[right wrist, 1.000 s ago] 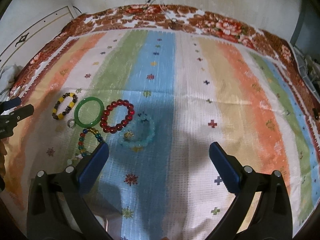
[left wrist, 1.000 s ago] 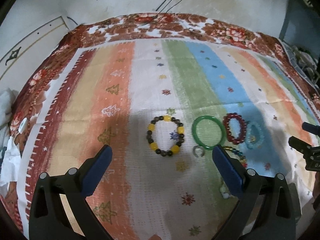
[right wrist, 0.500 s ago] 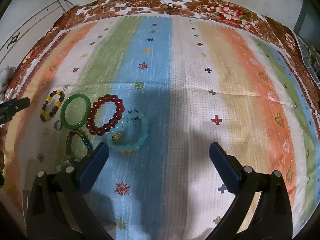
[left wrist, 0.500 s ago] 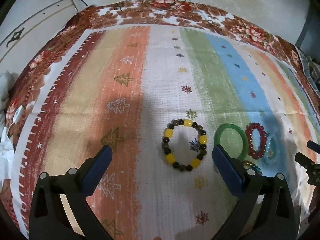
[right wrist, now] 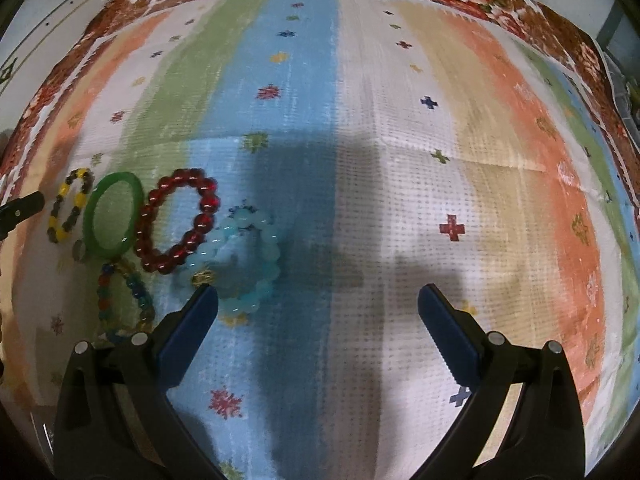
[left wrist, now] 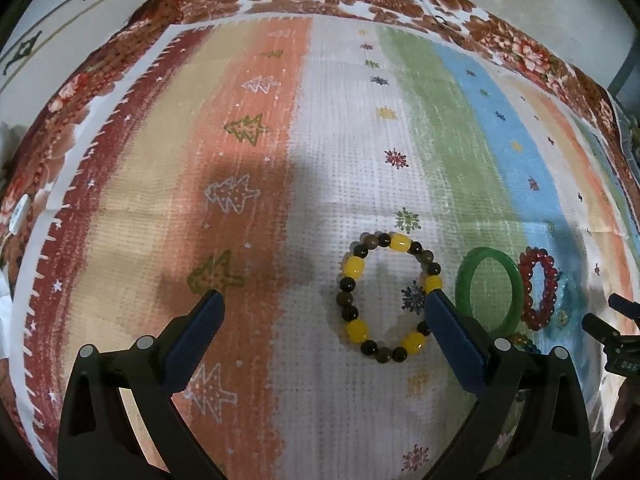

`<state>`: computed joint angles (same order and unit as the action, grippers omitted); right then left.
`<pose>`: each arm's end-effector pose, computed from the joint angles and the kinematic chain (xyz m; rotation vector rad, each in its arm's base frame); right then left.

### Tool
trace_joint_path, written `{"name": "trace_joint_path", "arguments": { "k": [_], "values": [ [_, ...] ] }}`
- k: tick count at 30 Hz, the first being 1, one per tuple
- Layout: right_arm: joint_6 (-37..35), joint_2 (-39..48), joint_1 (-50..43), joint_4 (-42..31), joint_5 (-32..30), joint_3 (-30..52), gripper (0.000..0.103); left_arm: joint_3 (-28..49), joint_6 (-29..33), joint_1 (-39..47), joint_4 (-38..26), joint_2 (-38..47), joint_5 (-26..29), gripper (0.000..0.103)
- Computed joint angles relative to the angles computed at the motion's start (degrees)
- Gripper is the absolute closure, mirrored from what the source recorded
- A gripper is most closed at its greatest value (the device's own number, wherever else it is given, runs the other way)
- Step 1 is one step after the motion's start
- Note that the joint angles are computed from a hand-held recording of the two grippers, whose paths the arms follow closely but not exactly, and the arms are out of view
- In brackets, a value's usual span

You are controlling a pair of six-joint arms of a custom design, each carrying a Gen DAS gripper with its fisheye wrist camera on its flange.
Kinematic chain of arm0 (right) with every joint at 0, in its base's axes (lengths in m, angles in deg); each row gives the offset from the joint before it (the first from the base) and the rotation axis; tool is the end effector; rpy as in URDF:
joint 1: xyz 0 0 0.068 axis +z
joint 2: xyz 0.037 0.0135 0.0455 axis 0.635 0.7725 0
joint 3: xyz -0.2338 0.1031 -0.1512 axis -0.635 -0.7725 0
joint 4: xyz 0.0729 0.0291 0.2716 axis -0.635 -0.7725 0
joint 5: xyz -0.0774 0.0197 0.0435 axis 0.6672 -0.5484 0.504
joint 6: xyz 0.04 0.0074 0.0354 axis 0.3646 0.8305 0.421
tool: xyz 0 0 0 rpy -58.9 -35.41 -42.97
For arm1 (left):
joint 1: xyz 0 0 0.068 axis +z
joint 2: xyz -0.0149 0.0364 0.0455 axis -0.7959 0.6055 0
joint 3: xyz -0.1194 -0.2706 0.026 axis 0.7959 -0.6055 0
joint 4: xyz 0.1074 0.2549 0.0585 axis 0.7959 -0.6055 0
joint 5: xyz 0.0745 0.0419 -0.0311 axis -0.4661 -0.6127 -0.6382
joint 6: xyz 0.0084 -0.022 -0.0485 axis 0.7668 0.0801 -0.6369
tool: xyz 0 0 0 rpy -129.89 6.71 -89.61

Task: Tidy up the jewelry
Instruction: 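Lower left gripper over yellow-black bead bracelet while right gripper lowers over aqua bead bracelet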

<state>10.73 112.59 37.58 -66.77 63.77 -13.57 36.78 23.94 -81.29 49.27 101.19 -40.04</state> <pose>0.2044 -0.0085 0.1034 0.1751 2.8318 -0.0617 0.2786 -0.1475 0.0748 0.0958 2.7081 -0.1322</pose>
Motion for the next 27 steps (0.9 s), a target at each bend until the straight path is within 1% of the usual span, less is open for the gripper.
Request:
{"name": "trace_joint_path", "arguments": {
  "k": [2,9,11,14,18,22,24,26,27],
  "values": [
    [0.26,1.0,0.12,0.48,0.02,0.19,0.005,0.59,0.35,0.42,-0.1,0.8,1.41,0.005],
    [1.18,4.96,1.36,1.47,0.25,2.1,0.006,2.19,1.14,0.47,-1.08,3.37,2.12,0.005],
    [1.48,6.42,1.54,1.75,0.35,2.61,0.013,2.89,1.36,0.3,-1.71,4.46,1.88,0.006],
    [1.39,8.99,1.66,2.39,0.8,3.3,0.019,3.58,1.77,0.11,-2.23,5.65,1.51,0.006],
    [1.2,9.8,1.38,2.71,0.71,3.64,0.019,4.32,1.96,0.28,-2.97,6.83,1.39,0.01],
    [0.9,10.01,0.86,2.86,0.29,3.73,0.023,4.99,2.51,0.21,-2.94,7.99,0.75,0.013],
    [0.17,10.13,0.25,2.52,-1.19,4.01,0.031,4.93,2.55,0.16,-2.69,7.95,0.58,0.017],
    [-0.22,10.07,0.46,2.16,-1.18,4.3,0.037,4.85,2.76,-0.19,-2.57,7.77,0.5,0.022],
    [0.04,9.98,0.81,2.0,-1.12,4.35,0.038,4.83,2.95,-0.4,-2.57,7.68,0.53,0.025]
  ]
}}
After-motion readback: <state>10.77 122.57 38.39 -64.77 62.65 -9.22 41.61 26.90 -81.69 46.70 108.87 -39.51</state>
